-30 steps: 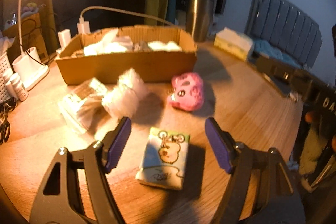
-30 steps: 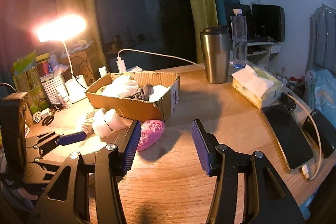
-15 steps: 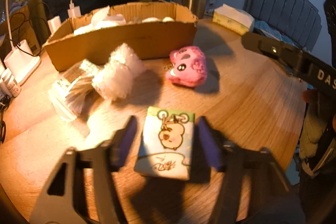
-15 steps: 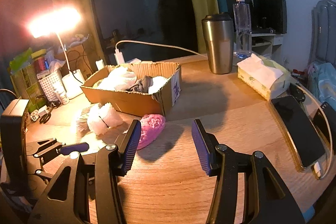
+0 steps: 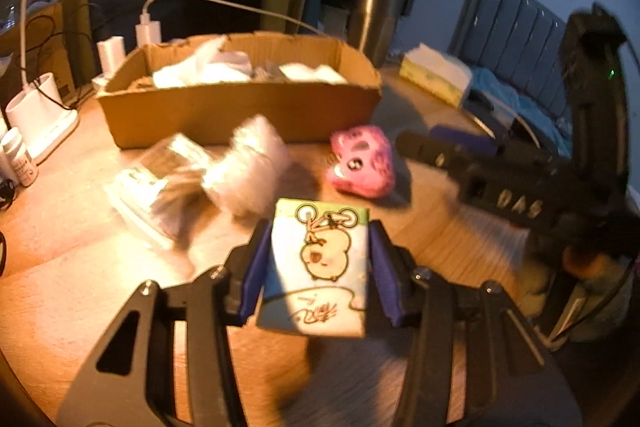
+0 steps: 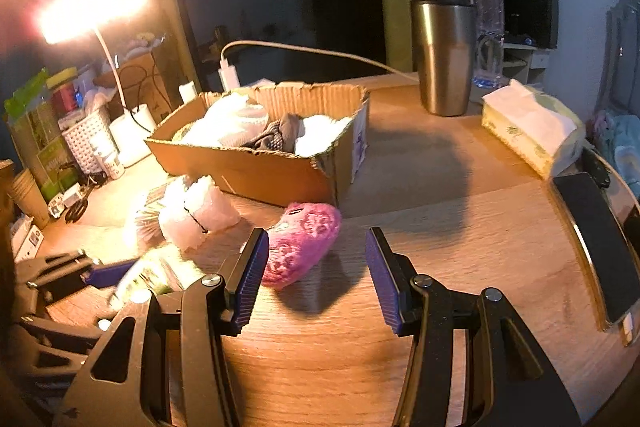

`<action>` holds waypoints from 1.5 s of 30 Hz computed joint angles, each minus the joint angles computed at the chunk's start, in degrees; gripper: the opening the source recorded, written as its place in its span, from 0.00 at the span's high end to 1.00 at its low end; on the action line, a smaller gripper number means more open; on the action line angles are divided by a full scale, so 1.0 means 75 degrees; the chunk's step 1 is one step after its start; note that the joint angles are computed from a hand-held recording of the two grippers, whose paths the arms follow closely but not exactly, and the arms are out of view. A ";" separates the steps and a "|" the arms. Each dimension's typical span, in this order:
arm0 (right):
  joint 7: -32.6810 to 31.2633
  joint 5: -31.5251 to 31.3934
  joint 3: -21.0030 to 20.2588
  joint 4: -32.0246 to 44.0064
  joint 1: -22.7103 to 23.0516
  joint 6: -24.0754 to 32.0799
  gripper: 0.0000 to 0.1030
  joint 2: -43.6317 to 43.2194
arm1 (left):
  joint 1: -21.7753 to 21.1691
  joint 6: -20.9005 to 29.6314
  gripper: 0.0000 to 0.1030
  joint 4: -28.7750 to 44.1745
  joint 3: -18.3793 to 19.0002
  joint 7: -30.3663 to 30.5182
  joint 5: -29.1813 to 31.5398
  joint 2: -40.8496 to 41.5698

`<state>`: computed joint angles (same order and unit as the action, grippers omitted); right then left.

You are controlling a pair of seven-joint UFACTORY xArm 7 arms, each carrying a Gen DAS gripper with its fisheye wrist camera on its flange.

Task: Organize soft objects
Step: 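Grasp the cartoon-printed tissue pack with the left tool, then grasp the pink fuzzy pouch with the right tool, then lift the pink pouch with the right tool while the left tool lifts the tissue pack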

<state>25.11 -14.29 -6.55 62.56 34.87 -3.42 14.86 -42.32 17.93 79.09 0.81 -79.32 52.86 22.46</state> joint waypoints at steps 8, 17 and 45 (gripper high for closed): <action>0.0466 -0.0309 0.0091 0.1054 0.0109 0.1017 0.49 0.0654 | -0.0039 0.0198 0.52 -0.0365 0.0384 -0.1741 0.1740 -0.0469; 0.0784 -0.0565 0.0671 0.1918 -0.0309 0.1918 0.49 0.1231 | 0.0807 -0.0135 0.52 -0.0649 -0.0078 -0.2582 0.2561 -0.0681; 0.1477 -0.1828 0.0599 0.1170 -0.0079 0.1442 0.64 0.0190 | 0.1286 0.0618 0.52 -0.0837 -0.0973 -0.3197 0.3518 -0.1375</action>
